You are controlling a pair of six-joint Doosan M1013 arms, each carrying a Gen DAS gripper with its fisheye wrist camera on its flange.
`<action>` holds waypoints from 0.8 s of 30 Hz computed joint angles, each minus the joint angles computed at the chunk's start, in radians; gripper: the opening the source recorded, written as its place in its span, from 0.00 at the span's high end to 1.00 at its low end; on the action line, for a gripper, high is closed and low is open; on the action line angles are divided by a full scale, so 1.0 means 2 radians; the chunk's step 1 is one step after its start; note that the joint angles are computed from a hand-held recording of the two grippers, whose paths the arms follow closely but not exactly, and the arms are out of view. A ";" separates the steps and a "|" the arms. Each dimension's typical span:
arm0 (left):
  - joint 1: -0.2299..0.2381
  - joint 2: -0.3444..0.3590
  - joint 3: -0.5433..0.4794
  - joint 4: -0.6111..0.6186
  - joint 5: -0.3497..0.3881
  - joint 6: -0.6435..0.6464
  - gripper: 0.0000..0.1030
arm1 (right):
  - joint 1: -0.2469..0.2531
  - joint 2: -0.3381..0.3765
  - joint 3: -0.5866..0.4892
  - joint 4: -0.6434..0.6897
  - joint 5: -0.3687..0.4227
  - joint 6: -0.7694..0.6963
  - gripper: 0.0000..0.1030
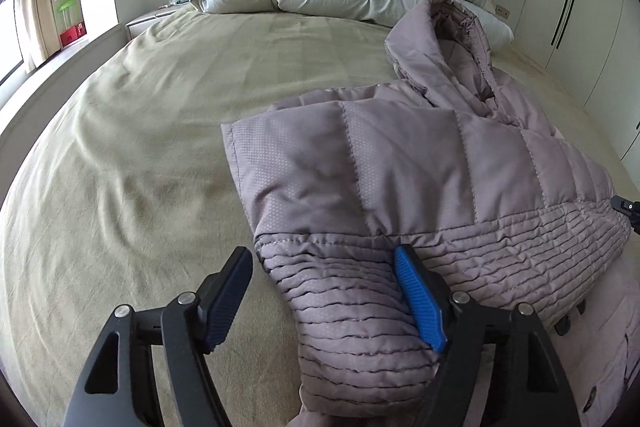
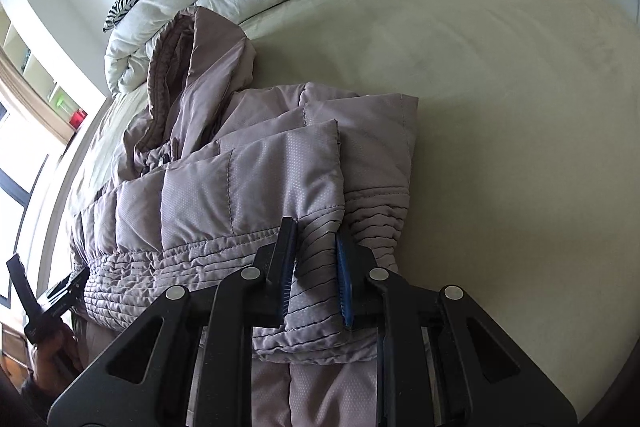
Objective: Fold large clothes
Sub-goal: 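Press the folded coat flat with both tools and open the right tool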
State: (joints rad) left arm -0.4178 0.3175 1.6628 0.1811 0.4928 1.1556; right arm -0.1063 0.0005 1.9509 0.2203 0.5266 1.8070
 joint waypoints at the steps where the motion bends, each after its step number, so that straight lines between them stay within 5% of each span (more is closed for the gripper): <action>1: -0.003 -0.007 0.005 0.020 -0.005 -0.020 0.27 | 0.002 -0.004 0.002 -0.008 -0.005 0.009 0.82; 5: -0.020 -0.033 0.034 0.147 -0.048 -0.125 0.25 | 0.006 -0.016 0.009 -0.028 -0.016 0.038 0.82; 8: -0.019 -0.003 0.011 0.061 0.008 -0.031 0.22 | 0.014 -0.010 0.009 -0.058 -0.011 0.061 0.80; 12: -0.002 0.000 0.012 -0.030 -0.007 0.026 0.15 | 0.006 -0.004 0.018 -0.015 -0.025 0.000 0.77; 16: -0.003 -0.012 0.014 -0.014 -0.005 0.019 0.16 | -0.011 -0.011 0.021 0.058 -0.032 -0.054 0.76; 23: -0.015 -0.029 0.010 0.071 -0.046 -0.042 0.14 | 0.011 -0.031 0.016 0.064 -0.072 -0.102 0.68; 24: -0.016 -0.024 0.004 0.074 -0.039 -0.039 0.14 | 0.018 -0.030 0.013 0.055 -0.076 -0.101 0.50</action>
State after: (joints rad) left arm -0.4505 0.2700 1.6708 0.3300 0.4147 1.0777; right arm -0.0694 -0.0602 1.9772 0.3298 0.3755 1.6043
